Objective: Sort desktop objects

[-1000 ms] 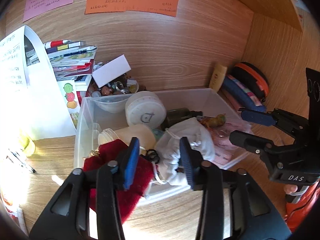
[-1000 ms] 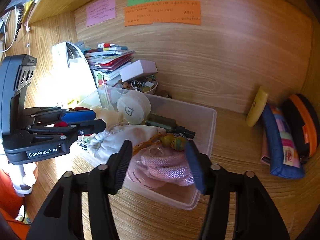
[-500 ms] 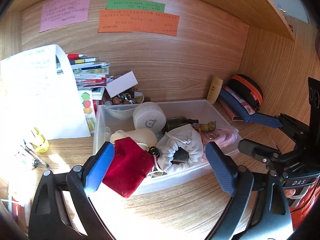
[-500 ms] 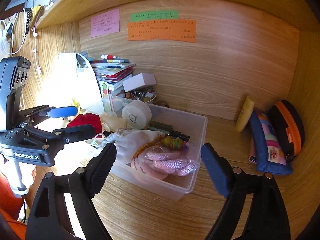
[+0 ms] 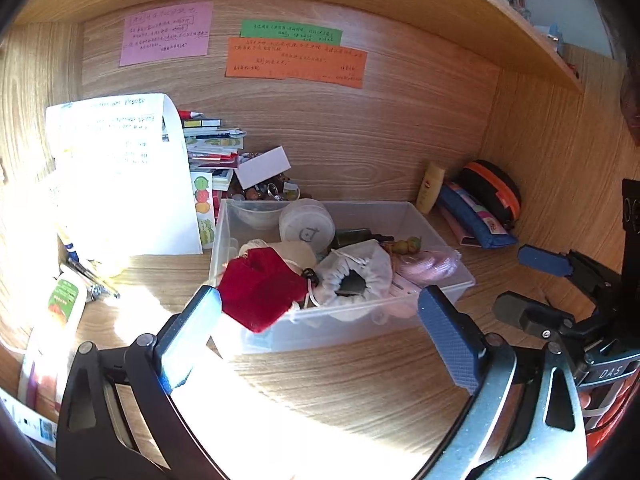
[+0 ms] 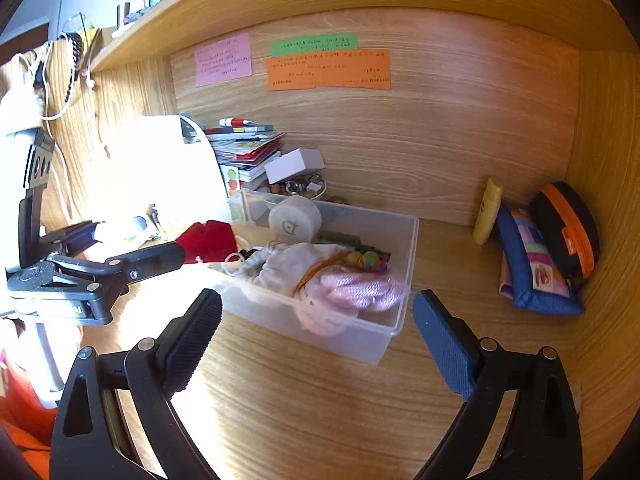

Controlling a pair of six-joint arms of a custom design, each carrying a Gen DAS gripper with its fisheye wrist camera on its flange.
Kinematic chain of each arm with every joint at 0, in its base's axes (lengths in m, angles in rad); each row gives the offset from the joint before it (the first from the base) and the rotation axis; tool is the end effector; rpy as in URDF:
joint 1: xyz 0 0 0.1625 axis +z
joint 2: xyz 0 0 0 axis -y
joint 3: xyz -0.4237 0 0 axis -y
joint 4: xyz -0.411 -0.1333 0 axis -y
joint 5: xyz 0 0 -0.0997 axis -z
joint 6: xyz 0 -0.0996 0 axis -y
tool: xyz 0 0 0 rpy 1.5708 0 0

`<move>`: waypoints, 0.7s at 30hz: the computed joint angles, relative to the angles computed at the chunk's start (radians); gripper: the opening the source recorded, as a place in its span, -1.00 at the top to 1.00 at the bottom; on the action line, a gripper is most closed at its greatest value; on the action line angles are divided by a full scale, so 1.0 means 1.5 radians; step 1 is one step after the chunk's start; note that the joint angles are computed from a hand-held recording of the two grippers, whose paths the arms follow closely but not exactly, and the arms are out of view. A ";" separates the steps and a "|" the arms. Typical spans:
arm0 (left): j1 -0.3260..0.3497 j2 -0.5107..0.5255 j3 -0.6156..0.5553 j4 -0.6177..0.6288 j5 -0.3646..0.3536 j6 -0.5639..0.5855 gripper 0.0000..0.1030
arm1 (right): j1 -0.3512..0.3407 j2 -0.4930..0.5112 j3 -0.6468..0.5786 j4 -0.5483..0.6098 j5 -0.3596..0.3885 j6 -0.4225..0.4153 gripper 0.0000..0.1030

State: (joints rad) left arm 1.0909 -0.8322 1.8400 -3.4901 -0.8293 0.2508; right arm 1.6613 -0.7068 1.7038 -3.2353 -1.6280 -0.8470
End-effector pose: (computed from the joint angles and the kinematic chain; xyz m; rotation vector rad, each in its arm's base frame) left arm -0.1101 -0.6459 0.1620 0.4031 2.2529 -1.1947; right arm 0.1890 -0.6708 0.0761 1.2045 -2.4382 0.8475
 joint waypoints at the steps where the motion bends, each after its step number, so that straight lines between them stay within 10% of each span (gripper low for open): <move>1: -0.002 -0.001 0.004 -0.004 0.000 -0.003 -0.95 | -0.002 -0.004 0.004 0.002 0.004 0.007 -0.86; 21: -0.030 0.029 0.048 -0.135 0.033 0.039 -0.95 | -0.022 -0.055 0.074 -0.038 0.038 0.048 -0.98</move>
State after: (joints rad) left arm 1.0453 -0.7880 1.9123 -3.6919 -0.7804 0.3087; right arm 1.6280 -0.7895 1.8147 -3.2916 -1.5716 -0.7750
